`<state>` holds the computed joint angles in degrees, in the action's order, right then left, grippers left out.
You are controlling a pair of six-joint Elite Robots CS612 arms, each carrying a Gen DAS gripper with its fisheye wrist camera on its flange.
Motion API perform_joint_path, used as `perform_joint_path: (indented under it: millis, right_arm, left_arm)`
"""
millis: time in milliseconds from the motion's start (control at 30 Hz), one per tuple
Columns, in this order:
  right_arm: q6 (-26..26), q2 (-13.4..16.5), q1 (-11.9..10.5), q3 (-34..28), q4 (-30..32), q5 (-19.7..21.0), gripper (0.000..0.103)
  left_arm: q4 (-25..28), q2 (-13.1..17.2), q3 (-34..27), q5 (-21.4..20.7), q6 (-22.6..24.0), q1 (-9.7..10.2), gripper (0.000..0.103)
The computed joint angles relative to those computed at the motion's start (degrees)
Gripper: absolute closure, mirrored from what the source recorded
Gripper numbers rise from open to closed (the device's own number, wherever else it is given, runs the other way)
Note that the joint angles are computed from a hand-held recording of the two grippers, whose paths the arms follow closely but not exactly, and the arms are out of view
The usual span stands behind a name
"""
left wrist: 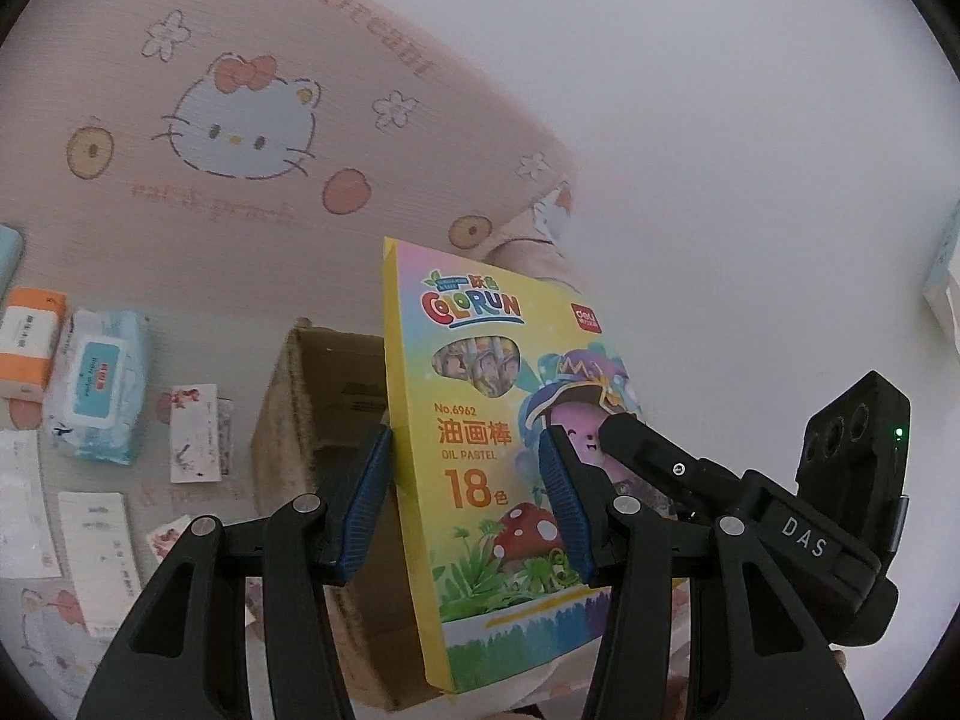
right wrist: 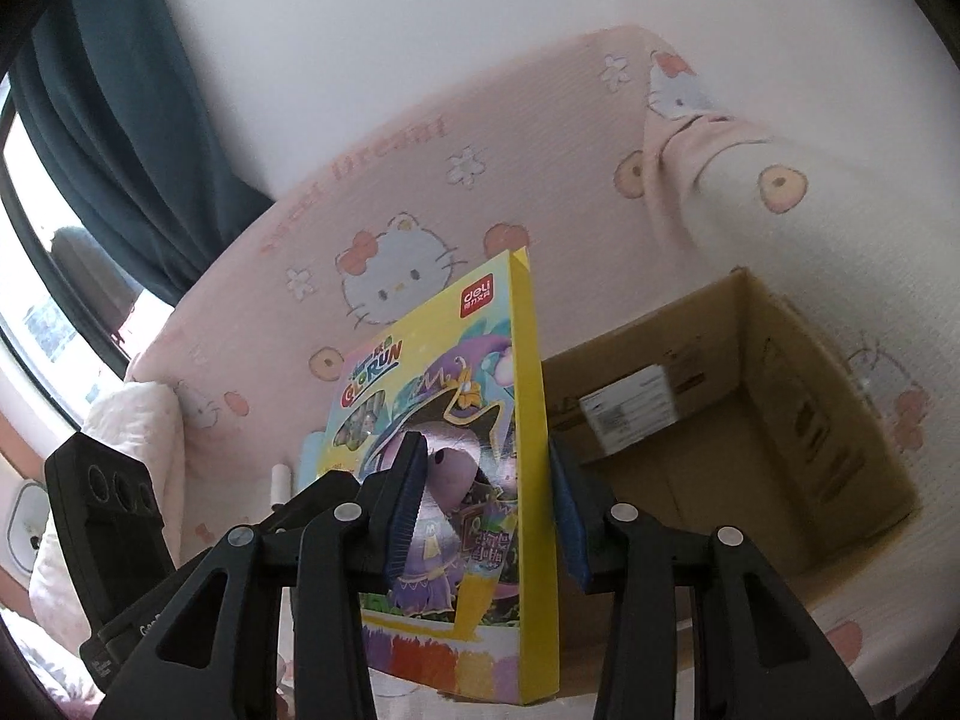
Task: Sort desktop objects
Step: 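Carry the pastel box over the open cardboard box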
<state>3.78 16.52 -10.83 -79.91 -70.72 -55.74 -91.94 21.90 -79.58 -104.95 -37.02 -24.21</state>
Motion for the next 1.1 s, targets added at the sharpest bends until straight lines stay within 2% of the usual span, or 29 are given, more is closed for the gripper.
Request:
perform_joint_path:
  millis: [233, 533, 767, 967, 1100]
  right_arm:
    - [-2.2, -0.4, -0.1, 1.7, 0.5, -0.2, 0.065]
    - [-9.6, -1.7, -0.5, 6.6, 7.4, -0.8, 0.065]
    - [-12.1, -2.1, -1.5, 7.9, 12.4, 0.0, 0.065]
    - [-15.7, -2.8, -2.1, 9.5, 18.0, -1.3, 0.065]
    - [-17.7, -3.7, -2.0, 11.7, 20.4, -2.8, 0.064]
  left_arm:
    - [0.6, -0.3, 1.7, 1.1, 0.3, -0.33, 0.049]
    - [5.0, -0.4, 4.5, -0.1, -0.4, -0.51, 0.049]
    - [9.5, -1.4, 5.7, 0.4, 3.5, -1.31, 0.049]
    - [13.4, -2.3, 7.5, 0.3, 5.2, -1.99, 0.048]
    - [16.0, -3.2, 8.6, 3.7, 8.2, -2.91, 0.049]
